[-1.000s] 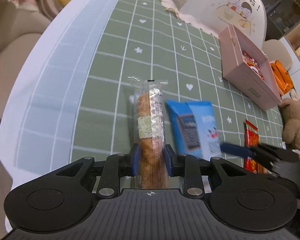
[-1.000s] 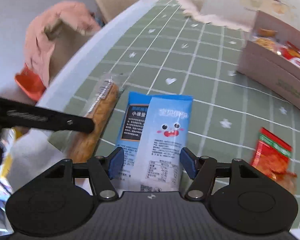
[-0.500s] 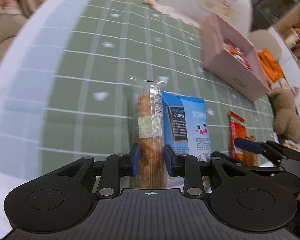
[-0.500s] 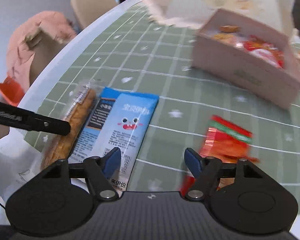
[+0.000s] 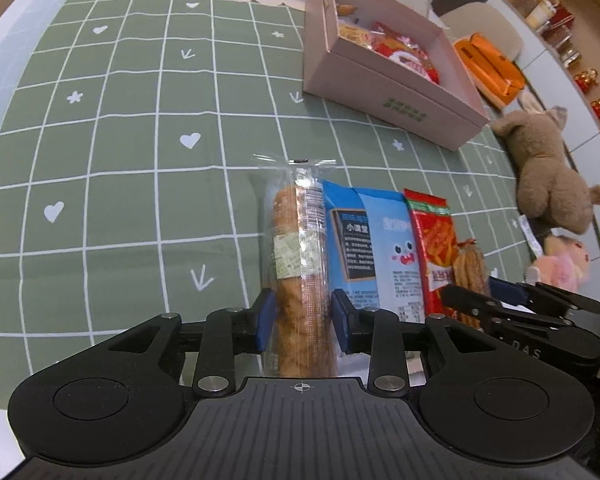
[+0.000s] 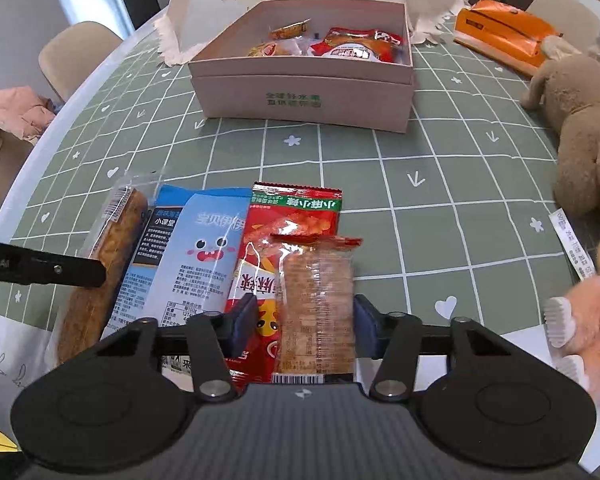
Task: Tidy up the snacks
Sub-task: 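Grasp the bread-stick packet with left while right grasps the red spicy-strip packet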
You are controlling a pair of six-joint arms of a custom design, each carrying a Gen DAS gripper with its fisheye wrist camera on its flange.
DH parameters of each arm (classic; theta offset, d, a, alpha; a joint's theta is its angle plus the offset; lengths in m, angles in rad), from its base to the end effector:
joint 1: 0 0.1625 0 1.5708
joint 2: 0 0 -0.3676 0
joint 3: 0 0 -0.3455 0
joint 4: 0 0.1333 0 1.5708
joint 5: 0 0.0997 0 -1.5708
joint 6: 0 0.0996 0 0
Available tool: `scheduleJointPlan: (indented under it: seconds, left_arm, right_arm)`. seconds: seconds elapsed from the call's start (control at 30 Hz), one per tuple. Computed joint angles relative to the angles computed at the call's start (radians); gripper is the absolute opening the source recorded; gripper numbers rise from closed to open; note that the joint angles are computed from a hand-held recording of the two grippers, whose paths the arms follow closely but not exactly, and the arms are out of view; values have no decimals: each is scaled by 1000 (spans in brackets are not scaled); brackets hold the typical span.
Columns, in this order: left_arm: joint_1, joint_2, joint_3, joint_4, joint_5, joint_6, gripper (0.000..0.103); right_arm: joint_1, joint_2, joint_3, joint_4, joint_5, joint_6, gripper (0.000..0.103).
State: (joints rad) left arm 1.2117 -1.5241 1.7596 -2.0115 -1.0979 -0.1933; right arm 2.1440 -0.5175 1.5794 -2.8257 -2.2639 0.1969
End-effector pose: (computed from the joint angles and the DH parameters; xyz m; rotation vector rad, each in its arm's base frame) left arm 0.0025 -0.5017 0.3826 0.1573 2.7039 -0.4461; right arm 0.3841 -0.4666 -0.0134 0.3834 -2.4831 0.5659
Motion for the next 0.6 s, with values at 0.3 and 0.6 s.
scheduleJointPlan:
  seconds: [0.3, 0.6]
  left_arm:
    - [-25, 30, 7, 6, 71, -11, 40]
    - [-21, 27, 9, 1, 68, -14, 40]
  right_arm:
    - [23, 30, -17, 24, -239, 21, 45]
    - [19, 38, -40, -33, -22, -46, 48]
